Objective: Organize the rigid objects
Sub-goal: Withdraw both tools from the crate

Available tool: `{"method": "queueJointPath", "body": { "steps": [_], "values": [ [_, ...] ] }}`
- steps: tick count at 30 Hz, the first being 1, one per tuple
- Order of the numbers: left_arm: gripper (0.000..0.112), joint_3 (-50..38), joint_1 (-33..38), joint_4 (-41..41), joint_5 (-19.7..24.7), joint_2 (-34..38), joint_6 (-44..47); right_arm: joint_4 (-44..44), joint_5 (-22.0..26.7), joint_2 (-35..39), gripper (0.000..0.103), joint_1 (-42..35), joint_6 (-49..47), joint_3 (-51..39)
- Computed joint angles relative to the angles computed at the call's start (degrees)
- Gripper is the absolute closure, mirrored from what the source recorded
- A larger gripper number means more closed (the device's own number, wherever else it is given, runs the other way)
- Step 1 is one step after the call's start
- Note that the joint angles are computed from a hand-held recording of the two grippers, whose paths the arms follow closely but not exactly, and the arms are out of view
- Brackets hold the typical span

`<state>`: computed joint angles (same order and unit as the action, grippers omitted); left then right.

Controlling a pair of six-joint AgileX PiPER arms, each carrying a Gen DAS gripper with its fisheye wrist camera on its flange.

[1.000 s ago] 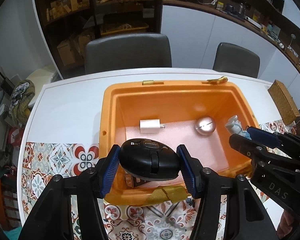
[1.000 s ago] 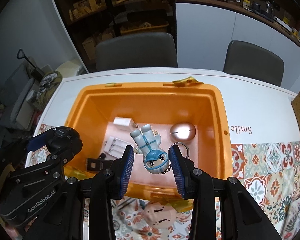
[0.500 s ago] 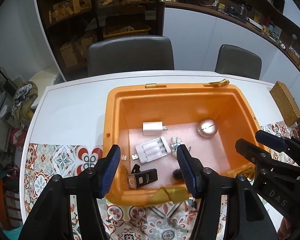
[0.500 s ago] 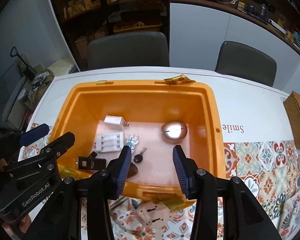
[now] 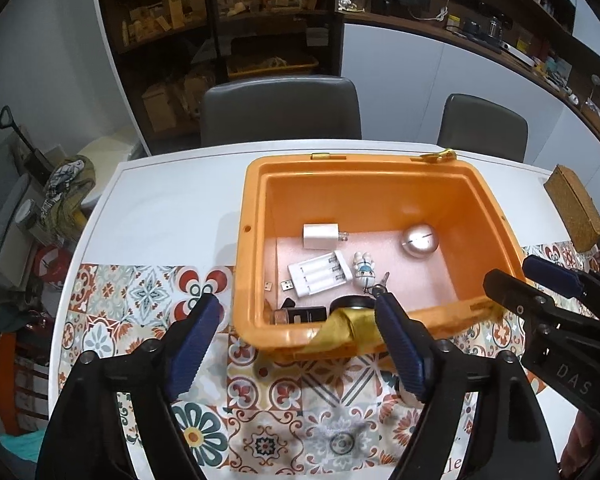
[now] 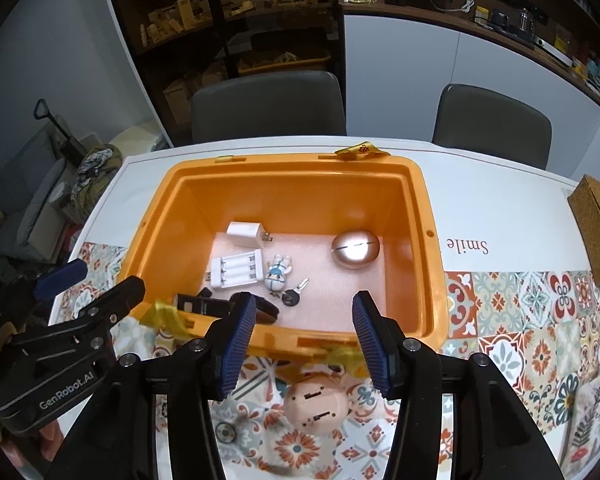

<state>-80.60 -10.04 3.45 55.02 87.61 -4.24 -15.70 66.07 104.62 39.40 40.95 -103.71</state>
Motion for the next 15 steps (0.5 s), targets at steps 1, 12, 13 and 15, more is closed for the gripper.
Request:
{"method": "queueJointPath", "body": {
  "steps": [1, 12, 13, 15],
  "values": [
    [0.030, 0.42, -0.33, 0.63, 0.01, -0.56, -0.52, -0.42, -0.18, -0.54, 0.051, 0.33, 0.39, 0.65],
    [0.016, 5.46, -0.50, 1.26, -0.83, -6.52, -2.78, -4.39, -3.19, -7.38, 0.042, 3.68, 5.53, 8.78],
    [0.016, 6.28, -0.63, 1.82, -1.00, -7.09, -3.51, -4.78, -3.20, -7.88, 0.041, 3.99, 5.99, 9.32],
    [0.016, 7.47, -0.82, 2.43, -1.21, -7.91, -4.40, -5.86, -3.44, -8.94, 0.038, 4.77, 7.27, 10.71]
  ]
}}
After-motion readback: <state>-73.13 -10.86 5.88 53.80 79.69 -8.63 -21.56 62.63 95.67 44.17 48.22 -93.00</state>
